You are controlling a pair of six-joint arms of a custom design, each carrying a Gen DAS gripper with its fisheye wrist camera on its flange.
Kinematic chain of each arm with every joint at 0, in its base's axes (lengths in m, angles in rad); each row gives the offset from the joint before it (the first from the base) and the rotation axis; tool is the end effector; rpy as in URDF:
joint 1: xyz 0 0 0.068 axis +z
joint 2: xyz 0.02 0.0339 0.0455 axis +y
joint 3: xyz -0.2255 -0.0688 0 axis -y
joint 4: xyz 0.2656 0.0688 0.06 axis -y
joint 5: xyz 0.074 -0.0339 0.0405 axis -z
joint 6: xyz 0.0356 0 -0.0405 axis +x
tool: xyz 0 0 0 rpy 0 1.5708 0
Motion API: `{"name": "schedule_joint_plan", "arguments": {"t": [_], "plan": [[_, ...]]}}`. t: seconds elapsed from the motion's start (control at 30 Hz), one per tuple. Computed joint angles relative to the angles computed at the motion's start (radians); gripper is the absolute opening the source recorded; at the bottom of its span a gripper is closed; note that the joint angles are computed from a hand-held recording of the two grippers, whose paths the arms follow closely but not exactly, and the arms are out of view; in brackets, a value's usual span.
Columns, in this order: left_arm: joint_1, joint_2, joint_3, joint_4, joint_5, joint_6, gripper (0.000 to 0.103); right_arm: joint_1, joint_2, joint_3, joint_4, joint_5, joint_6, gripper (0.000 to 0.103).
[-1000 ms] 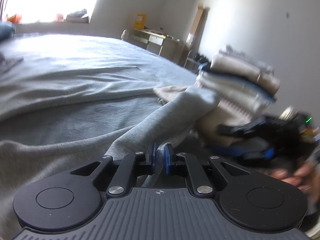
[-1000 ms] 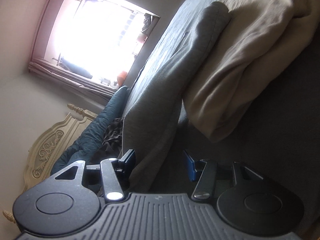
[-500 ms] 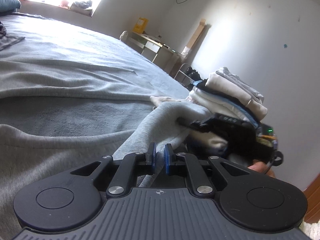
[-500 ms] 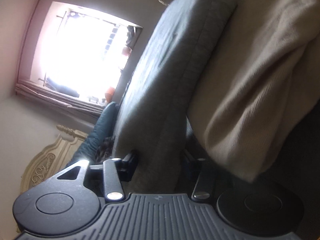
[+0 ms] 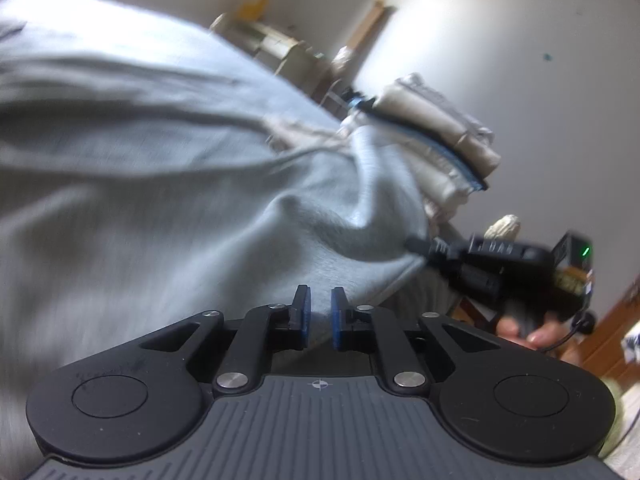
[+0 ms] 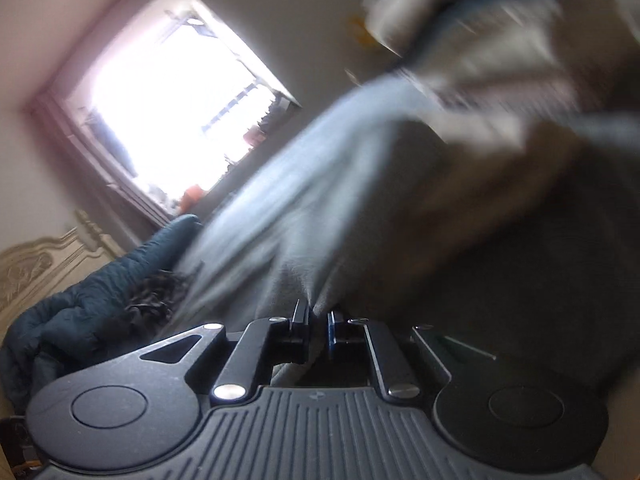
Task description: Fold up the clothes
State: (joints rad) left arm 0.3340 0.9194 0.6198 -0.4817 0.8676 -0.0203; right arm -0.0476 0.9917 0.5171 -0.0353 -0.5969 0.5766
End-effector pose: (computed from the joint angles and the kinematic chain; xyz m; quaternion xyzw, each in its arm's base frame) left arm 0.2202 0.0477 0.2034 0.0115 0.8530 -0.3287 0.4053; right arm 0.2512 0.0081 0.1837 0.1116 0.8303 0.3712 0.4004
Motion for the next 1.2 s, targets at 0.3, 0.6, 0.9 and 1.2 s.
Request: {"name": "schedule_joint_plan", "arguments": {"t": [0.3, 0.6, 0.9, 1.2], "plan": [[0.486, -0.333, -0.102, -0.502, 0.163, 0.19, 0.036, -0.147, 0.323, -0.016, 0.438, -0.265, 0.293, 0.046], [1.054, -0.06, -0.013, -0.864, 0.272, 0.638, 0.041, -0.227, 0.444, -0.029, 0.868, -0.435, 0.491, 0.011], [1.085, 0.111, 0.029, -0.816, 0.271, 0.622, 0.044, -0.387, 0.485, -0.196, 1.067, -0.511, 0.63, 0.019], [1.206, 0.14, 0.029, -0.823, 0.335, 0.588, 0.049, -0.364, 0.831, -0.061, 1.368, -0.507, 0.825, 0.051]]}}
